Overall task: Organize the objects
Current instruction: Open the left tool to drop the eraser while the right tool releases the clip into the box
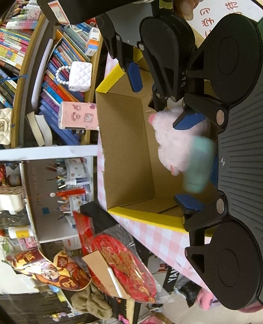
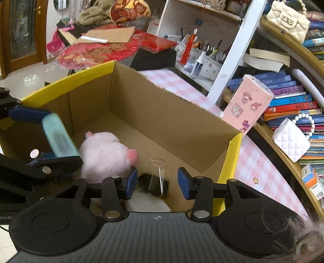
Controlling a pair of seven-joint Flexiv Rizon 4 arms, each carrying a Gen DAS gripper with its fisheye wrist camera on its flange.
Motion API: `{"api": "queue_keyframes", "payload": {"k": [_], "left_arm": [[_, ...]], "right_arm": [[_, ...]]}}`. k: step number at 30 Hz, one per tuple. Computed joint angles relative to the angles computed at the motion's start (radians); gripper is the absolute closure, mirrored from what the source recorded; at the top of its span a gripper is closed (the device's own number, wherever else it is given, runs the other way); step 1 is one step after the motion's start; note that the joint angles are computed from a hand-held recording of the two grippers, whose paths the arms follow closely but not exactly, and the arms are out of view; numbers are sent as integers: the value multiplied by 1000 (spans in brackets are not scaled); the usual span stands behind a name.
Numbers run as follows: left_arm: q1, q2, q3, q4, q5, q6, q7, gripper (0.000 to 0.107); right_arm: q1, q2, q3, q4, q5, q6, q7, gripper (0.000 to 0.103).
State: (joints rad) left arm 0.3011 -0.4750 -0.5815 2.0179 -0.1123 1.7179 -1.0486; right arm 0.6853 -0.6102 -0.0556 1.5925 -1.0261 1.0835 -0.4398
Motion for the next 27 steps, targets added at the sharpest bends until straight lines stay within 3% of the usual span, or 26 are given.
{"api": "queue_keyframes", "payload": {"k": [3,7,11,15,27], "left_arm": [[32,9,-32,20,13,35,-8,27],[91,19,-81,45,61,81,-54,23],[120,45,-89,67,114,117,-117,21],[207,63,-159,99,173,131,-186,20],[448,116,-347,214,297,127,-267,19]], "right_arm": [[14,20,-24,21,-47,10,81,57],[25,64,-57,63,-196,34,285,50],[31,114,-56,99,-346,-17,482,48],[25,163,-20,139,-430,-90,634,48],[31,211,153,209,-386,-344,741,48]]}}
